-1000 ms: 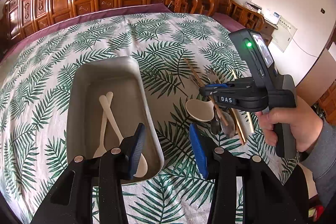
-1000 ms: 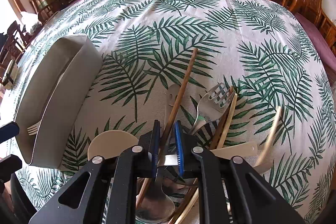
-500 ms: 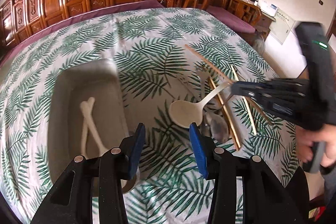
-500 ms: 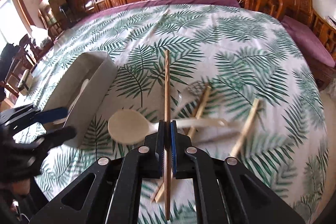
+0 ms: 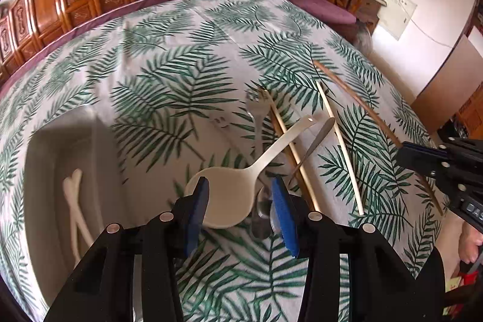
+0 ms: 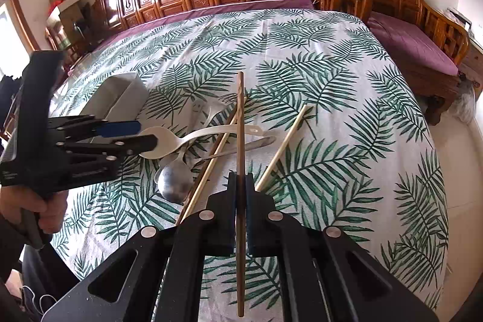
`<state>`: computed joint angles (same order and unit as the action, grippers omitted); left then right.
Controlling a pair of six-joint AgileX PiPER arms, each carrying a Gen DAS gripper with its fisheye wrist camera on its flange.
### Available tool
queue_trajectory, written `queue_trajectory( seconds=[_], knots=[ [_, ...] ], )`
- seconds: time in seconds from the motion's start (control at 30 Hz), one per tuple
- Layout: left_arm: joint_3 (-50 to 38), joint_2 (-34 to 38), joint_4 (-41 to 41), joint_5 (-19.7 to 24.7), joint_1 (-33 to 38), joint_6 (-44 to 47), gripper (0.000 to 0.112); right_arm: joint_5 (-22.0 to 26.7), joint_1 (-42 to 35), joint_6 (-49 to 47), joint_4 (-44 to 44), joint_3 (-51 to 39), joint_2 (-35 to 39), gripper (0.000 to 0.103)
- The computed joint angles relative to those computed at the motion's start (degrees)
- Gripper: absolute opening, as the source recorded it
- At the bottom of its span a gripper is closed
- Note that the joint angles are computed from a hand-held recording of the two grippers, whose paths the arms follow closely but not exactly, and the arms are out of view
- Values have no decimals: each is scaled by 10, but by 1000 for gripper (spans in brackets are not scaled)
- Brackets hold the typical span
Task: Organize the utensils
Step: 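Grasp the large white plastic spoon with the left tool while the right tool holds the chopstick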
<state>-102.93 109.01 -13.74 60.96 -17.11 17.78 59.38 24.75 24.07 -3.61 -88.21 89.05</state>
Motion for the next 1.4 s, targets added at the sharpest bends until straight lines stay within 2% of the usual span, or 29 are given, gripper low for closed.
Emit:
queue_trajectory(
  seconds=[0.3, 0.53, 0.8, 0.9, 0.97, 1.4],
  knots=[
    [-77, 71, 49, 31, -46, -26, 41, -5, -26, -8, 17, 22, -11, 7],
    [-100, 96, 91, 31, -64, -51, 40, -10, -38, -14, 30, 27, -15, 7],
    [-114, 102, 92, 35, -58, -60, 15, -12, -40, -16, 37, 28, -13, 7],
    [-102, 90, 99, 24, -59, -64, 6, -12, -35, -17, 34, 27, -13, 7],
    [-98, 84, 88, 28, -55, -59, 5, -11, -31, -16, 32, 25, -10, 7],
    [-8, -19, 71, -9, -31, -50, 3, -8, -14, -15, 25, 16, -2, 7]
  ],
)
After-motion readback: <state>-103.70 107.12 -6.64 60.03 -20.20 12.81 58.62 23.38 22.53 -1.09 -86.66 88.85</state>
